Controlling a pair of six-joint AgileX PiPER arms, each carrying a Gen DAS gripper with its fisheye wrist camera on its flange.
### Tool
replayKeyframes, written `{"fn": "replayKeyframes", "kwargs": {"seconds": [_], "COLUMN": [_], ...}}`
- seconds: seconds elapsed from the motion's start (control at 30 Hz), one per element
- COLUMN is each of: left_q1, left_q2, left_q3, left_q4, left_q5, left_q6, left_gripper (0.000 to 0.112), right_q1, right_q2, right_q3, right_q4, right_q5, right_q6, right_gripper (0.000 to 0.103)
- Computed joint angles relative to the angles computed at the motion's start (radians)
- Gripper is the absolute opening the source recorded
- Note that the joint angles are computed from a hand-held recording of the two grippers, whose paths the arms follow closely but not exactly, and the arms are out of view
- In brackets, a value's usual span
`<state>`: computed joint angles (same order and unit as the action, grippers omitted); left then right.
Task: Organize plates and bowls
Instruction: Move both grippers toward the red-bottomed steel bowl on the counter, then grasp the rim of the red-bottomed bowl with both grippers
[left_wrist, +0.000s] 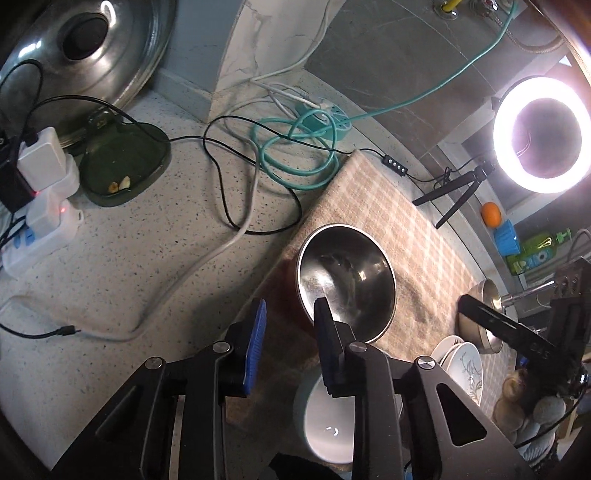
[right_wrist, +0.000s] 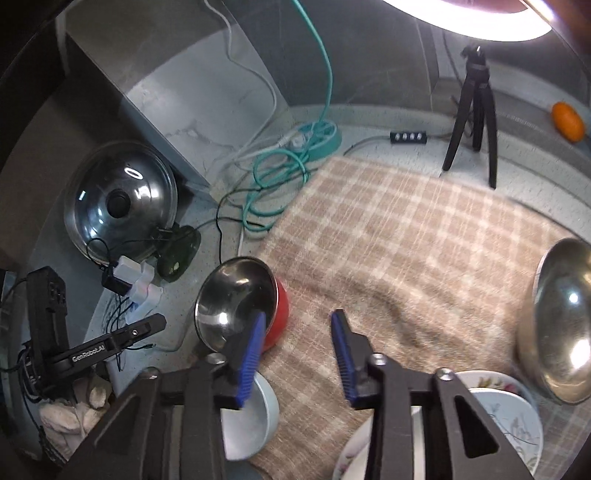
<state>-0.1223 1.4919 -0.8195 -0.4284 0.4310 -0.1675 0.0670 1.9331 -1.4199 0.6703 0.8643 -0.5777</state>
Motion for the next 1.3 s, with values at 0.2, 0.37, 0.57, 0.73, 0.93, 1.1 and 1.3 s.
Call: {"fn": "replayKeyframes", "kwargs": {"seconds": [0.2,0.37,0.57,0.73,0.93,1.1,1.3], "left_q1": [0.018,0.015,0.014,0.026,0.033,0.038,0.025], "left_q2": [0.062,0.089,0.118,0.146,0.165,0.186,0.203], "left_q3": [-0.027,-0.036,-0.058,-0.078,-0.091,-0.104,-0.121], "left_q4": [-0.134,-0.189,-0.166,-0.163,-0.177,-0.201,-0.182], "left_q5": [0.009,-0.008,-0.006,0.013,0.023,0.036,0.037], "left_q6": [0.104,0.129,0.113,0.13,0.157,0.187,0.175], "left_gripper": [0.019,0.019,0.019,0.019,0.019,0.013,0.009], "right_q1": [0.032,0.048,0.077,0.09,0.092,0.095,0.103], "right_q2": [0.125,0.176,0.221,0.265,0.296,0.308,0.318], "right_q3": [-0.124,-0.192,-0.254,-0.301,-0.331,-0.349,-0.369], "right_q4": [-0.018,-0.04,-0.079,-0.096,-0.099,-0.093,-0.105], "right_q5": [0.082,0.101,0.118,0.137,0.157,0.173,0.184], "right_q6": [0.048,0.087,0.111,0.147,0.163,0.165,0.176], "right_gripper": [0.026,0.024,0.023,0.021,0.015,0.007,0.006]}}
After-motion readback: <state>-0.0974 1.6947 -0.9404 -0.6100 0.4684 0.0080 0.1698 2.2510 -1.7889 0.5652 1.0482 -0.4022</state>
